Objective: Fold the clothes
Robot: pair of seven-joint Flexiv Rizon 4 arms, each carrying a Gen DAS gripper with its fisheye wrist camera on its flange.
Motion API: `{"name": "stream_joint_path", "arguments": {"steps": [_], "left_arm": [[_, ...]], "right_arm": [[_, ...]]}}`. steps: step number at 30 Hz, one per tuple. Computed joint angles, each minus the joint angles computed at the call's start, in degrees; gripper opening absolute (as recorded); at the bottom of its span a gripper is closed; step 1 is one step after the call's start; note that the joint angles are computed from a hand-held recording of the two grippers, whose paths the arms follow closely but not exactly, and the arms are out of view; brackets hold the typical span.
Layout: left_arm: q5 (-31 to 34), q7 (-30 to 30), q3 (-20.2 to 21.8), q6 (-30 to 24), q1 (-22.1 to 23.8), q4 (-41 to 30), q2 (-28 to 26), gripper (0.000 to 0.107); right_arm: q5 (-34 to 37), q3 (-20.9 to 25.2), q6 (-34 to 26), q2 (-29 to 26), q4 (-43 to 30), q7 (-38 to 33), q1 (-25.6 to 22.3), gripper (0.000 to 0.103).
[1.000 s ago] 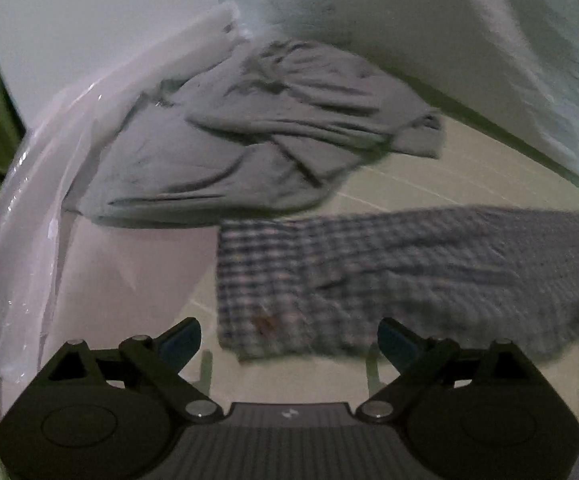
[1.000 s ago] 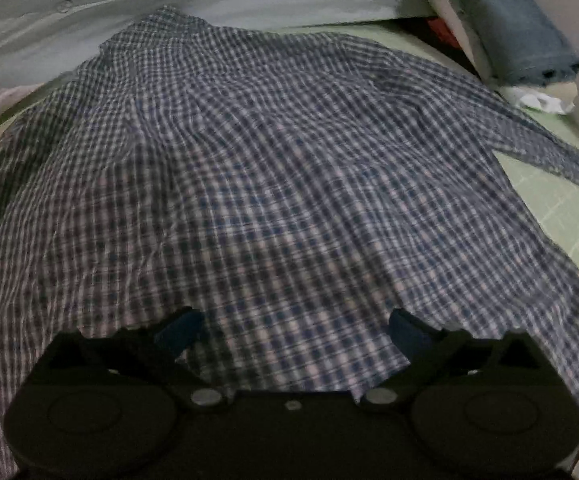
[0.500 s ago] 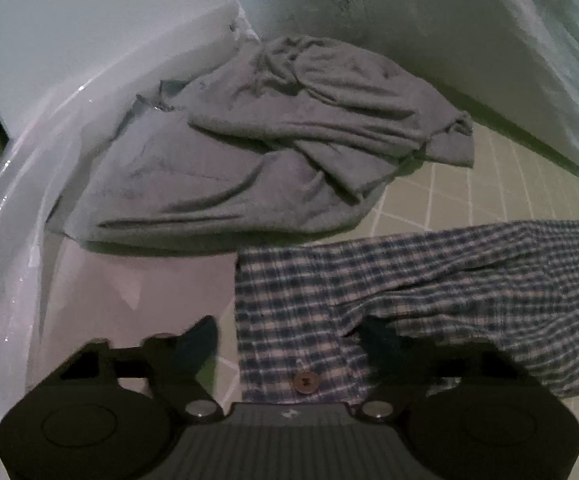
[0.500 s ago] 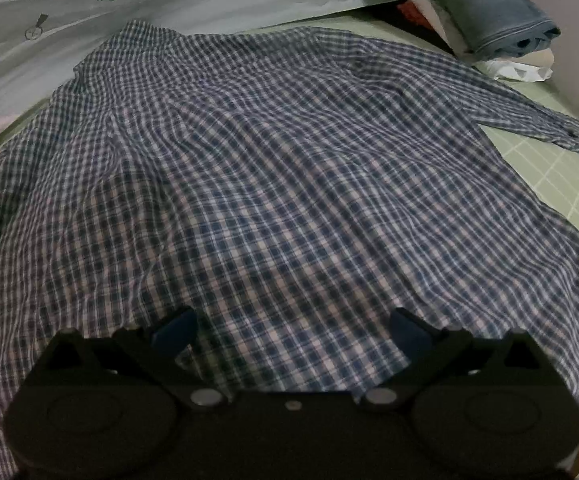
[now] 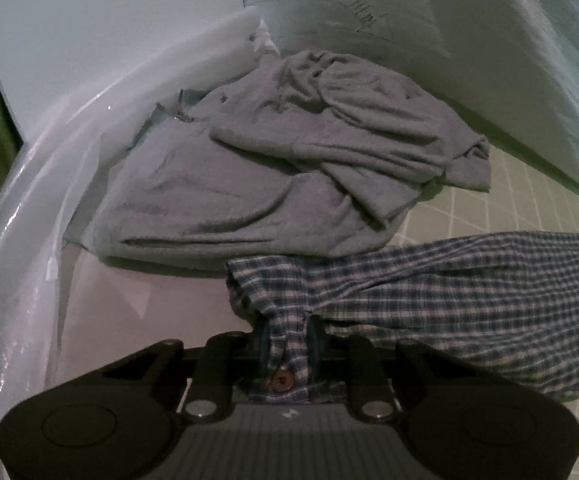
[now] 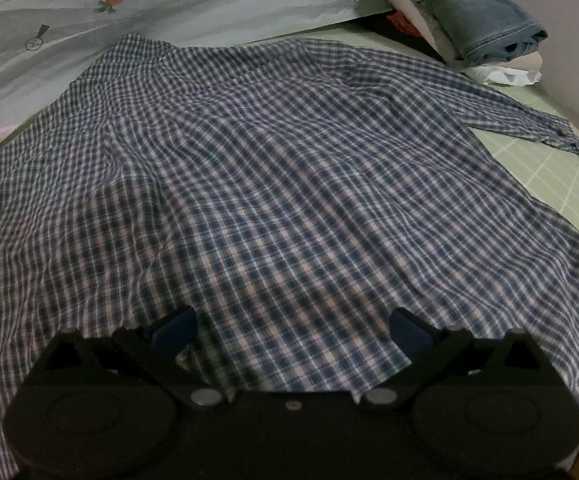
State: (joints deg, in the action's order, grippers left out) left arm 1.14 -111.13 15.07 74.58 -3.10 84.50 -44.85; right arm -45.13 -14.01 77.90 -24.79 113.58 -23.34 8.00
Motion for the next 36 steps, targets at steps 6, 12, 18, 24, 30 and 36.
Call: {"name": "stream_joint_path", "arguments": {"steps": [6,12,18,24,30,36], "left_arm": [[-1.3,0.3,-2.2,4.1,0.0,1.8,2.3,0.007],[-3.1,3.8,-5.8,9.6,-2.1,1.6,3.5,0.002],[-5.1,9.5,-9.8,9.8,-6.9,-2.3,2.9,0.001],[-6.0,8.6,-9.2,6.1,-12.9,-4.3,2.3,0.008],[-3.4,-0.4,-2.4,3.2,-15.7,-0.2,4.2,0.081],[1.0,-7.3,2.1,1.5,-13.6,5.6,7.1,0.092]], "right_arm": [[7.5,6.0,-3.2,-0.3,-2.4,-9.1,-3.8,0.103],[8.4,3.7,-0.4,2.2,0.4,-11.1,-3.3,0.102],[11.1,3.5,4.4,3.4,2.2,-14.7,-6.7,0.102],[20.0,9.1,3.2,3.0,0.9,-27.9,-12.3,0.102],[27.2,12.2,0.5,2.1,-0.5,-37.1,-13.8,0.103],[24.9,7.7,1.5,1.0,0.4,-36.9,-8.0,0.103]]}}
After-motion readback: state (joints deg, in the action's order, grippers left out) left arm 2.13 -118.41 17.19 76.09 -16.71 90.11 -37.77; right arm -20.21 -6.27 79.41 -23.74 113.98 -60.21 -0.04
